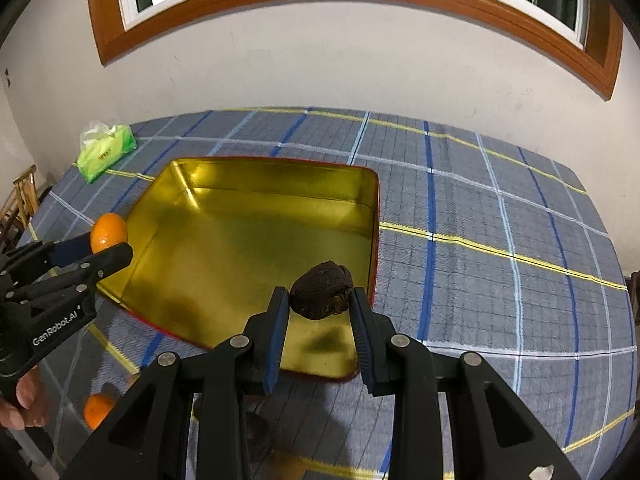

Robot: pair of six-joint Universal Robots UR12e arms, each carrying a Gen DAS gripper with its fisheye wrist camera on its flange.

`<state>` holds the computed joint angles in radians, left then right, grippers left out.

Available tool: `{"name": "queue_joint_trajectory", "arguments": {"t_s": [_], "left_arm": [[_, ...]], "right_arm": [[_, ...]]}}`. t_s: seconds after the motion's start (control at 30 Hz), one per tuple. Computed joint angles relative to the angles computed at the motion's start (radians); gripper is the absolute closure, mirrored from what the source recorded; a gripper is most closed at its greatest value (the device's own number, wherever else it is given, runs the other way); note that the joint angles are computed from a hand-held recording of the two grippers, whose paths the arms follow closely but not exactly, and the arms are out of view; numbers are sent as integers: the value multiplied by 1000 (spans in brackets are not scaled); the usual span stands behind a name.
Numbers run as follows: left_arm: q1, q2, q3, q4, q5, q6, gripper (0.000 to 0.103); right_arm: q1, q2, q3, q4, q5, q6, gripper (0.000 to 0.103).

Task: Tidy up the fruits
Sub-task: 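Carry the orange in left gripper and dark fruit in right gripper over the red tin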

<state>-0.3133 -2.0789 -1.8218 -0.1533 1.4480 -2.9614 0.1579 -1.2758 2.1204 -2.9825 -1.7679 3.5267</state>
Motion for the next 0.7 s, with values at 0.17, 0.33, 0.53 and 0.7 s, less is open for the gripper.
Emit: {"name": "queue_joint_trajectory", "arguments": {"t_s": [0.17,0.33,0.53,0.7], "left_arm": [[-9,-26,33,-29,-2,8,63],[-15,-46,59,-54,-6,13,63],[-18,-55,70,-80,-7,19,63],[-18,-58,72,-103,3,16,63]], "right_arm": [[-8,24,-17,20,5,-9,74],[-5,35,-27,25,-15,-30,74],[-4,41,-31,41,4,-30,74],[14,46,-36,66,-33,-27,74]]}}
